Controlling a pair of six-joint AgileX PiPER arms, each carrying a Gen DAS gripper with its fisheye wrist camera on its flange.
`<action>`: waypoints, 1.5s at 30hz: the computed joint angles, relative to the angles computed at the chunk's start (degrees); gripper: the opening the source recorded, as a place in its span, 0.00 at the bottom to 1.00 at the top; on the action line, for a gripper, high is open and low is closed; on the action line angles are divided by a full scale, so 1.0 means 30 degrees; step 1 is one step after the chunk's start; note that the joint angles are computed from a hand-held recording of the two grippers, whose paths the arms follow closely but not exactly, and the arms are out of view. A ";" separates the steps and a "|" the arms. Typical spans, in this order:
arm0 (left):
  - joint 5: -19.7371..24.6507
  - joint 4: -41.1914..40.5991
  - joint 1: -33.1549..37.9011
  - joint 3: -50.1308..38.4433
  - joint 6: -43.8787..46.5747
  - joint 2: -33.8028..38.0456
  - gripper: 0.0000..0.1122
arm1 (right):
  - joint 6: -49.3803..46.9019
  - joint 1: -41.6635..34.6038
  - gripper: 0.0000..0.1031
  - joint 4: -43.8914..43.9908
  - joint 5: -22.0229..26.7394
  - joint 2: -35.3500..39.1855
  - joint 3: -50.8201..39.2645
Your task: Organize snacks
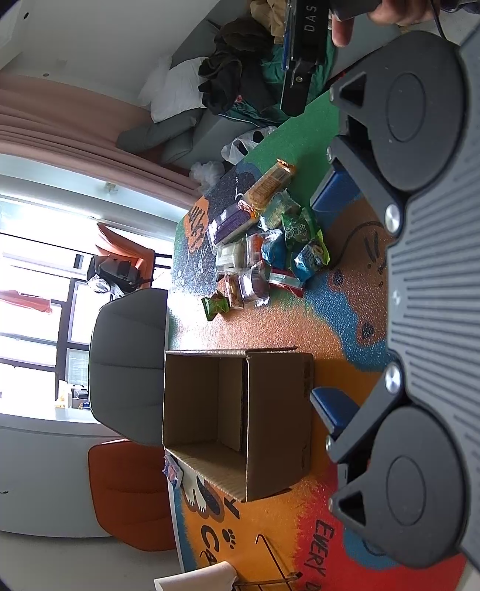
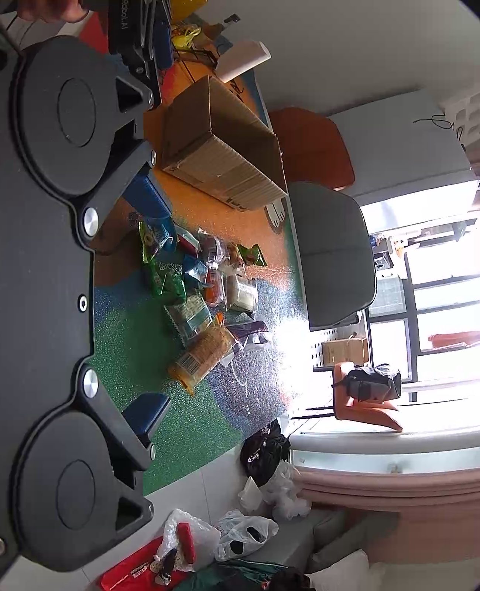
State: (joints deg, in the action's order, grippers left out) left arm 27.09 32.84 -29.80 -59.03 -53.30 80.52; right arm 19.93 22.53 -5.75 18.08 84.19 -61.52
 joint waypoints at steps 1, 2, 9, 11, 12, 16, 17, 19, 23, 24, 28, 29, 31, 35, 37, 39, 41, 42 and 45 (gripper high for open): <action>0.0013 -0.0058 0.0012 -0.0159 -0.0016 0.0164 0.90 | -0.0500 -0.0094 1.00 0.0391 0.0036 0.0038 -0.0077; -0.0002 -0.0129 0.0027 -0.0279 -0.0020 0.0300 0.90 | -0.1057 -0.0217 1.00 0.0822 0.0061 0.0094 -0.0158; -0.0469 -0.0678 0.0008 -0.1236 0.0360 0.1673 0.90 | -0.4937 -0.1293 1.00 0.4184 -0.0194 0.0750 -0.0441; -0.0615 -0.0969 0.0054 -0.1617 0.0596 0.2196 0.90 | -0.5902 -0.1617 0.98 0.4999 -0.0254 0.0956 -0.0456; -0.0738 -0.1197 0.0100 -0.1795 0.0810 0.2450 0.90 | -0.6436 -0.1792 0.95 0.5469 -0.0304 0.1114 -0.0479; -0.1125 -0.2275 0.0294 -0.2570 0.1771 0.3534 0.90 | -0.9152 -0.2573 0.87 0.8174 -0.0259 0.1852 -0.0731; -0.1189 -0.2472 0.0318 -0.2799 0.1909 0.3839 0.90 | -0.9739 -0.2772 0.85 0.8763 -0.0166 0.2089 -0.0875; -0.1270 -0.2546 0.0311 -0.3234 0.1911 0.4432 0.90 | -1.1105 -0.3168 0.84 1.0050 0.0030 0.2510 -0.1153; -0.1146 -0.3099 0.0352 -0.4236 0.2237 0.5595 0.87 | -1.3692 -0.3877 0.79 1.2325 0.0389 0.3290 -0.1645; -0.1064 -0.3352 0.0391 -0.4540 0.2460 0.5913 0.85 | -1.4401 -0.4050 0.78 1.2985 0.0505 0.3526 -0.1801; -0.0645 -0.4265 0.0589 -0.5750 0.3272 0.7222 0.80 | -1.6012 -0.4596 0.73 1.4238 0.1036 0.4648 -0.2725; -0.0513 -0.4548 0.0643 -0.6041 0.3517 0.7513 0.78 | -1.6183 -0.4678 0.73 1.4361 0.1125 0.4909 -0.2944; -0.0250 -0.4965 0.0719 -0.6658 0.3831 0.8139 0.75 | -1.6628 -0.4915 0.70 1.4752 0.1373 0.5403 -0.3410; 0.0322 -0.6044 0.0898 -0.7756 0.4826 0.9189 0.68 | -1.7226 -0.5258 0.66 1.5216 0.2032 0.6323 -0.4338; 0.0692 -0.6401 0.0966 -0.8366 0.5179 0.9761 0.65 | -1.7492 -0.5373 0.63 1.5366 0.2297 0.6797 -0.4803; 0.0991 -0.6531 0.0999 -0.8961 0.5295 1.0352 0.61 | -1.7722 -0.5529 0.61 1.5519 0.2677 0.7248 -0.5253; 0.1335 -0.6837 0.1089 -0.9446 0.5529 1.0815 0.59 | -1.7682 -0.5622 0.60 1.5482 0.2928 0.7676 -0.5701; 0.1474 -0.7034 0.1161 -0.9675 0.5652 1.1041 0.58 | -1.7820 -0.5710 0.59 1.5596 0.3079 0.7840 -0.5867; 0.1967 -0.7265 0.1302 -1.0426 0.5845 1.1686 0.56 | -1.7601 -0.5764 0.59 1.5363 0.3333 0.8492 -0.6626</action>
State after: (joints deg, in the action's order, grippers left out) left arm 32.99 11.05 -25.89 -90.31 -35.77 115.58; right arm -32.87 5.23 40.34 28.08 109.67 -81.40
